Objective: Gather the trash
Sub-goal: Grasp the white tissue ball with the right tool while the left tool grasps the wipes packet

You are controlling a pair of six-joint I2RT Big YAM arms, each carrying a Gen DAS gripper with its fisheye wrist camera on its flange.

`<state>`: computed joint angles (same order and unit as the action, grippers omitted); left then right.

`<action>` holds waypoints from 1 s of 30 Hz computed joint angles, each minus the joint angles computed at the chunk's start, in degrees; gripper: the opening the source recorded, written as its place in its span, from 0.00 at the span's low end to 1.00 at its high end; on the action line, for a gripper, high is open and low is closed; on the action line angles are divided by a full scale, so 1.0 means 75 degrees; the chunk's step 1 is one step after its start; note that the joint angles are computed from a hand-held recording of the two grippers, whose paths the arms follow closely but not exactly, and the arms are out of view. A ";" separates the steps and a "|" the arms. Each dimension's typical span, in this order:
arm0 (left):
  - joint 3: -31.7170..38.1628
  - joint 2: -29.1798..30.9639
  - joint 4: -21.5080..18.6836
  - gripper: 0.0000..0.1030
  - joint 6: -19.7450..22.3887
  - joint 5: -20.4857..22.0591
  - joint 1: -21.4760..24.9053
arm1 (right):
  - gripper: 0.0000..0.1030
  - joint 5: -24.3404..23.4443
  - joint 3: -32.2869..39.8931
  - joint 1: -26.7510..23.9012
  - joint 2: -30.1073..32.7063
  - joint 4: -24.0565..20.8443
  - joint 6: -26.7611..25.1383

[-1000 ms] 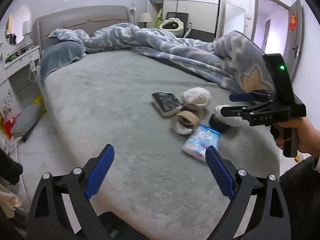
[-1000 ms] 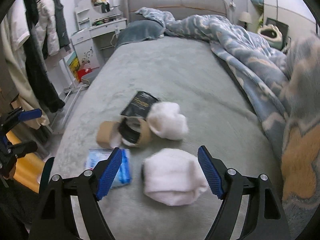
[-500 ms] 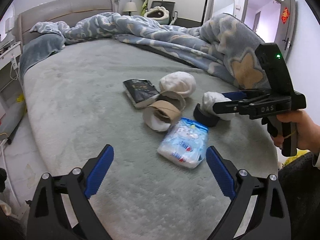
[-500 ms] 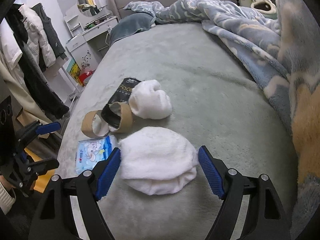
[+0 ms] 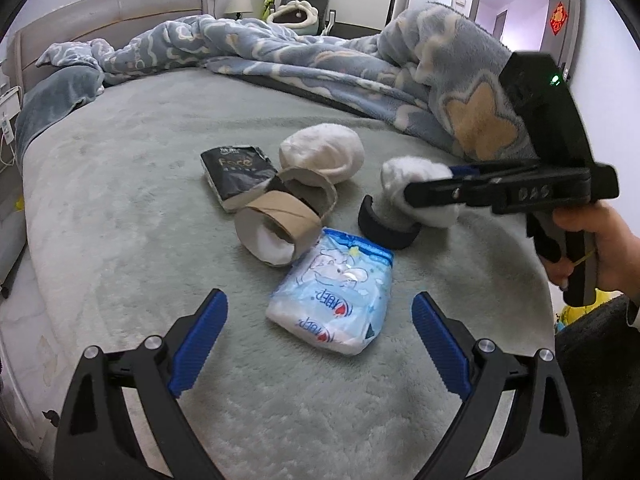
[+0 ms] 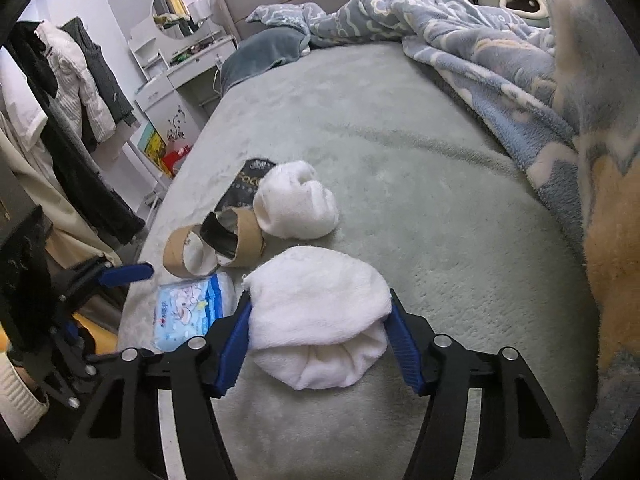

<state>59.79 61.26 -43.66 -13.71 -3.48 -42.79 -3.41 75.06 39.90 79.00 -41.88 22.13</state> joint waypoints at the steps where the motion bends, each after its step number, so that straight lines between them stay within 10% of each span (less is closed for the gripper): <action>1: 0.0011 0.0048 -0.0020 0.92 -0.0013 -0.0008 -0.0002 | 0.62 -0.0056 -0.0047 -0.0031 -0.0056 0.0063 0.0022; 22: 0.0229 0.0635 -0.0070 0.92 -0.0067 -0.0358 -0.0183 | 0.62 -0.0330 -0.0277 -0.0210 -0.0375 0.0262 -0.0035; 30: 0.0283 0.0704 -0.0101 0.74 -0.0082 -0.0608 -0.0269 | 0.62 -0.0368 -0.0300 -0.0174 -0.0391 0.0201 -0.0044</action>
<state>61.92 66.54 -44.42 -14.32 -8.04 -44.81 -6.17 72.82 38.59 76.07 -40.38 21.80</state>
